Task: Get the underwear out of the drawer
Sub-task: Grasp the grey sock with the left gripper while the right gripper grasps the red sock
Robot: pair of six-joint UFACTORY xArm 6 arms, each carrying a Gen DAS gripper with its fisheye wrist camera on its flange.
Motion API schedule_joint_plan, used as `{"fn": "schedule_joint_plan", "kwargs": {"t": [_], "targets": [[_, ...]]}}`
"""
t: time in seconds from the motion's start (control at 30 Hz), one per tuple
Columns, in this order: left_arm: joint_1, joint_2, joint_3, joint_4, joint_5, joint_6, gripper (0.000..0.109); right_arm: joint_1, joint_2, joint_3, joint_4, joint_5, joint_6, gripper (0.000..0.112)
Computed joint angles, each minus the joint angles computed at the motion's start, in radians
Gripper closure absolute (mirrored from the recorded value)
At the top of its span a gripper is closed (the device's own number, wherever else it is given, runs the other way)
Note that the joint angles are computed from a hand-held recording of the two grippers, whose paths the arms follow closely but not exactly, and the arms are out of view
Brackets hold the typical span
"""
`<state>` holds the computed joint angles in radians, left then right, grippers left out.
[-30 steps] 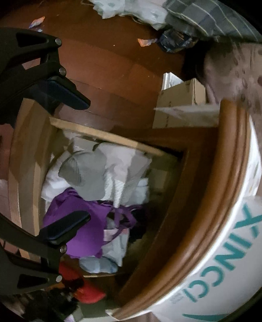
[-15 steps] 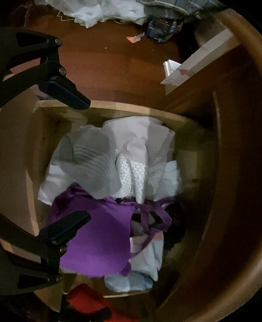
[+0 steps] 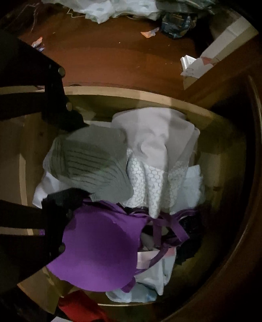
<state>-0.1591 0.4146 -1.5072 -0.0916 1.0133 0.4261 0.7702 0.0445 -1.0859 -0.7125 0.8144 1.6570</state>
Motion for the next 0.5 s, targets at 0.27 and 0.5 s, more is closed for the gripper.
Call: {"fn": "schedule_joint_plan", "kwargs": {"t": [0.27, 0.5], "targets": [[0.02, -0.095, 0.081, -0.064, -0.029, 0.075, 0.074, -0.003, -0.003, 0.005, 0.001, -0.001, 0.007, 0.064], [0.037, -0.247, 0.18, -0.14, -0.079, 0.149, 0.074, -0.008, 0.008, 0.005, 0.027, 0.007, -0.01, 0.064]]}}
